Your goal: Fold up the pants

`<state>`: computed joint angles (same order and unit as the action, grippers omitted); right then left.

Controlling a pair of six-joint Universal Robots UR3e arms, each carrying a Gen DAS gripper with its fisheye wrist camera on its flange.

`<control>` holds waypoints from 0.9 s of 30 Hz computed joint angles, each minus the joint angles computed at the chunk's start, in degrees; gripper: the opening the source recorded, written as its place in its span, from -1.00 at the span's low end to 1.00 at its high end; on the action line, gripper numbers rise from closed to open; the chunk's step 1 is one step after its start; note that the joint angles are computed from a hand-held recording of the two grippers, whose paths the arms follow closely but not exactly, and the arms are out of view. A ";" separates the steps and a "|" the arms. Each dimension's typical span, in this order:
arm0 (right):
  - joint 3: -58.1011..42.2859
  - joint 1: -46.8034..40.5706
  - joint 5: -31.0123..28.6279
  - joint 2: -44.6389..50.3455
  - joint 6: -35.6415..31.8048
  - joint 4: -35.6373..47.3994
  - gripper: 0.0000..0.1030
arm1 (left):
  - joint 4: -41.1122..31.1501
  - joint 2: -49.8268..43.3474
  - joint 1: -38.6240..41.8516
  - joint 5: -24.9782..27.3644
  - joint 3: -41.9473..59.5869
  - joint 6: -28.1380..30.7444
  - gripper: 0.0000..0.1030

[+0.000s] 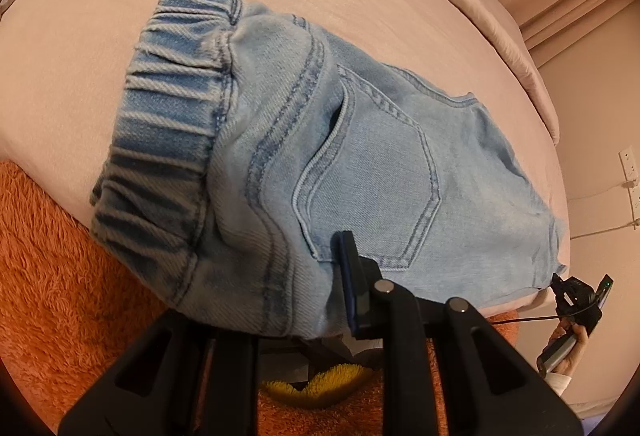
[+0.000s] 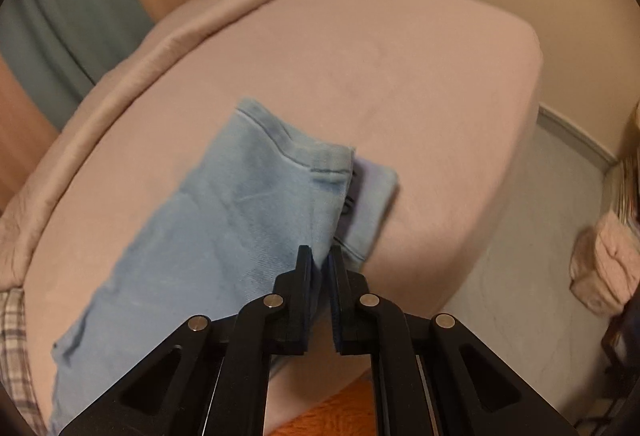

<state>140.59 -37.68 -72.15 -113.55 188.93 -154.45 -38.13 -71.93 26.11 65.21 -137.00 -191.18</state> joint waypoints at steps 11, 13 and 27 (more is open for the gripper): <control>0.71 -3.19 3.03 -1.99 -3.17 0.85 -0.90 | -8.57 7.08 2.80 -2.12 1.77 3.99 -0.78; 0.75 -4.28 3.96 -2.14 -2.89 0.53 -0.91 | -12.87 11.20 4.52 -3.54 2.14 5.80 -0.78; 1.65 -4.45 3.28 4.37 -1.81 -5.50 -0.93 | -16.46 8.27 6.81 -3.85 1.44 8.78 -0.64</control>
